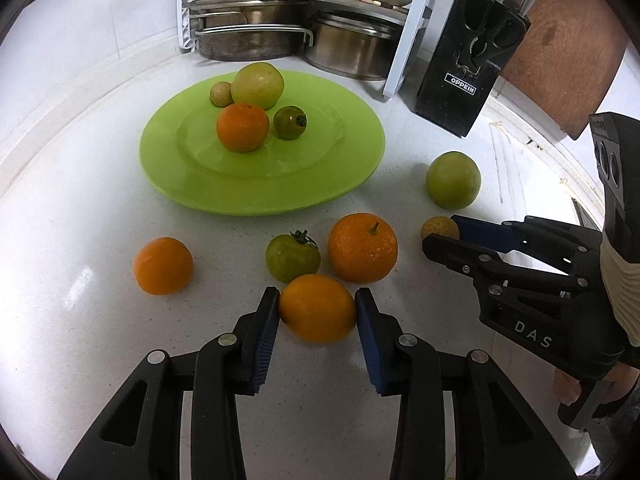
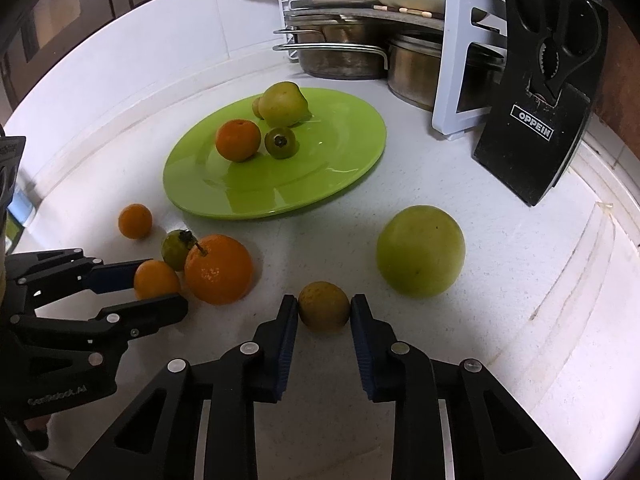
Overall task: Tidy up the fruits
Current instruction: 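Grasp a large orange with the left tool while the right tool grasps the small brown fruit, then carry the orange and brown fruit with both tools over the green plate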
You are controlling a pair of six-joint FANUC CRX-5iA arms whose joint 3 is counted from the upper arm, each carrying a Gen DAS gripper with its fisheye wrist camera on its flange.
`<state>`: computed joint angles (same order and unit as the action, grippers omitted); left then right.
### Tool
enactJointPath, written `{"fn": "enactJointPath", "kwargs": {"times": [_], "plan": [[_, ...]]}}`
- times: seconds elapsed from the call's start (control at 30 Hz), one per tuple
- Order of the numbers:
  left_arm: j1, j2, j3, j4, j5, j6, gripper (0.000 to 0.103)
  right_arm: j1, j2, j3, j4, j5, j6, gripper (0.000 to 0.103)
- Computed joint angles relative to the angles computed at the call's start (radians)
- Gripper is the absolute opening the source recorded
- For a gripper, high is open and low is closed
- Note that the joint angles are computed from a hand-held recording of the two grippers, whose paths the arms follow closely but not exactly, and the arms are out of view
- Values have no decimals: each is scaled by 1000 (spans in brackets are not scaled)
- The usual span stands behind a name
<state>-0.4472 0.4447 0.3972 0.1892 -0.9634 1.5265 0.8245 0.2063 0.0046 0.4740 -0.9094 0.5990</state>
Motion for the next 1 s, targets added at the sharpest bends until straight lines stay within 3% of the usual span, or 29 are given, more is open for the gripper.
{"fn": "enactJointPath", "kwargs": {"times": [0.47,1.0], "plan": [[-1,-54,-53,2,57,-16,38,31,-50,-32,39,12,-47,29],[15,-163,-123,15,186,-46,38,71,-88,-38,216,41,-151,29]]}}
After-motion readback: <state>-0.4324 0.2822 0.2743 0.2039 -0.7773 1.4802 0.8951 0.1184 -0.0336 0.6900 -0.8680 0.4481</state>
